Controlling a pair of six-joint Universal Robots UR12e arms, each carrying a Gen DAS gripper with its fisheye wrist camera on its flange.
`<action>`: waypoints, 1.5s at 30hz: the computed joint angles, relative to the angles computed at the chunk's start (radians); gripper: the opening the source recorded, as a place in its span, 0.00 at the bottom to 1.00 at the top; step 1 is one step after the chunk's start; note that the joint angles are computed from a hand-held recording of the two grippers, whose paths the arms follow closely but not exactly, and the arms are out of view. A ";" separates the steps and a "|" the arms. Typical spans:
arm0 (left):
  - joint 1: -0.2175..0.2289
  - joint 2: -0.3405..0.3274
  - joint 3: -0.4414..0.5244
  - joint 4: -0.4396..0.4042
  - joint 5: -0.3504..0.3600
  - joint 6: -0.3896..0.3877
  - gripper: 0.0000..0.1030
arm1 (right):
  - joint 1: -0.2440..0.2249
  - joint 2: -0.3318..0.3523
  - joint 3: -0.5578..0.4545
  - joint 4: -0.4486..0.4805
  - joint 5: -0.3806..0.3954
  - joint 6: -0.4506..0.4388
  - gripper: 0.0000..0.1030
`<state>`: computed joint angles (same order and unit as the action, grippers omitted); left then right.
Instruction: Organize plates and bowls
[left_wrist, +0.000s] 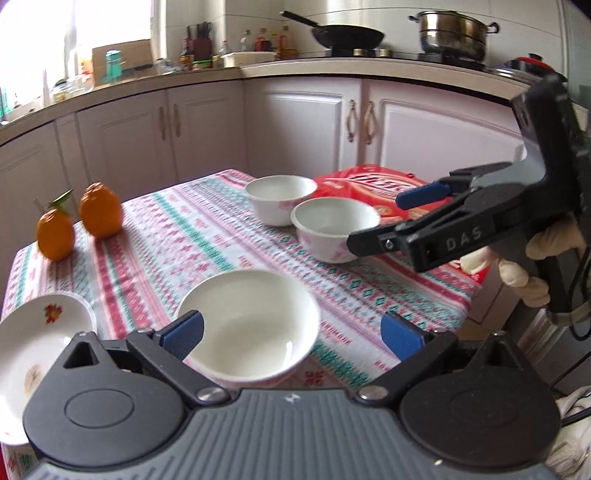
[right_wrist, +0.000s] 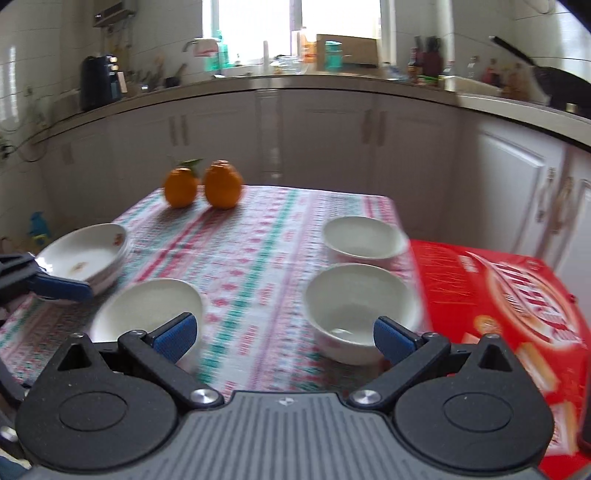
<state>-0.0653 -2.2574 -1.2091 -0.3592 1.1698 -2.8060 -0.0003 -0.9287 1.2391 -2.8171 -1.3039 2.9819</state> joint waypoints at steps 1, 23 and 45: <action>-0.002 -0.002 0.007 -0.005 -0.006 0.011 0.99 | -0.003 -0.002 0.006 -0.005 -0.007 0.005 1.00; -0.096 -0.181 0.283 -0.071 0.109 -0.005 0.99 | -0.065 0.058 -0.108 0.064 -0.010 0.003 1.00; -0.123 -0.276 0.432 -0.185 0.166 -0.071 0.83 | -0.093 0.240 -0.446 0.487 0.226 -0.099 0.68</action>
<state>-0.1885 -2.5333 -0.7775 -0.5437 1.3362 -2.8771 -0.0933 -0.6891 0.7929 -2.3304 -1.0780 2.8828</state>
